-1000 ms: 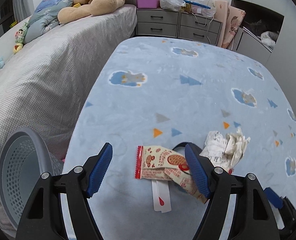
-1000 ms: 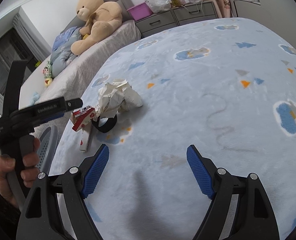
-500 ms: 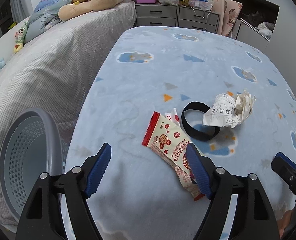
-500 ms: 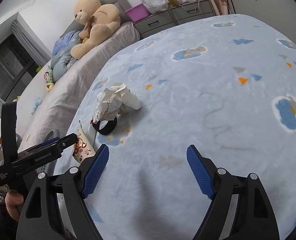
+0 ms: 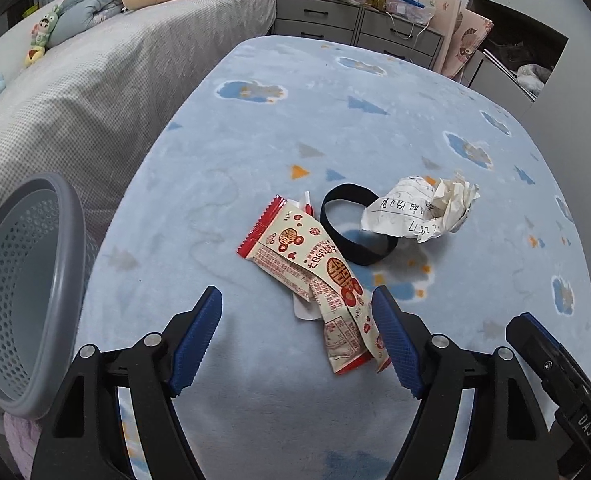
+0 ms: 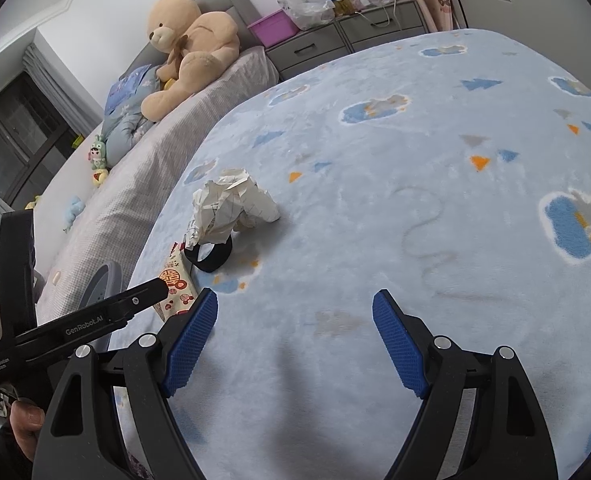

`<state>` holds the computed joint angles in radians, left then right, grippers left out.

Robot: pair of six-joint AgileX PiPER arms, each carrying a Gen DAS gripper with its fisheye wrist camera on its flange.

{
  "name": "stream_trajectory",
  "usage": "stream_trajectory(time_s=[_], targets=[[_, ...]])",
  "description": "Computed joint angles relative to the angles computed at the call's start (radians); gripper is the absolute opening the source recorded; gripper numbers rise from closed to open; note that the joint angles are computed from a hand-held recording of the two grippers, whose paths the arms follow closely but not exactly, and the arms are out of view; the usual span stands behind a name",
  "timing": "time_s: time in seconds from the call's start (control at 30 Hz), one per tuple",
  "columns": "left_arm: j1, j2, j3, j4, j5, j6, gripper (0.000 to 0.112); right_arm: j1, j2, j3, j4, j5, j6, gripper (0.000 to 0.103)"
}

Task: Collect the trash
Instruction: 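Grasp the red-and-white snack wrapper with the left gripper, then grasp the crumpled white paper with the right gripper while the left gripper holds the wrapper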

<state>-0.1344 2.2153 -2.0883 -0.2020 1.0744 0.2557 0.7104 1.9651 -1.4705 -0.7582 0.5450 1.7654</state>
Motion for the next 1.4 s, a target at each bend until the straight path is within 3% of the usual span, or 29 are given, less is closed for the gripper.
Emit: stream_trajectory(time_s=[0.37, 0.4, 0.47, 0.67, 1.03, 1.4], targets=[[-0.011, 0.045, -0.03, 0.008, 0.006, -0.024, 0.072, 0.001, 0.0, -0.001, 0.002, 0.001, -0.001, 0.078], [-0.009, 0.043, -0.025, 0.003, 0.001, -0.018, 0.069, 0.001, 0.0, 0.0, 0.0, 0.001, 0.0, 0.078], [-0.004, 0.048, -0.029, -0.017, 0.012, 0.002, 0.051, 0.0, 0.001, 0.0, 0.001, 0.001, -0.002, 0.078], [0.01, 0.021, 0.013, -0.064, 0.001, 0.068, 0.023, 0.003, 0.004, -0.004, 0.004, 0.007, -0.008, 0.078], [0.063, -0.107, 0.174, -0.116, -0.073, 0.208, 0.019, 0.013, 0.034, -0.073, 0.045, 0.065, -0.09, 0.078], [0.138, -0.179, 0.238, -0.184, -0.087, 0.308, 0.019, -0.014, 0.158, -0.366, 0.176, 0.176, -0.378, 0.081]])
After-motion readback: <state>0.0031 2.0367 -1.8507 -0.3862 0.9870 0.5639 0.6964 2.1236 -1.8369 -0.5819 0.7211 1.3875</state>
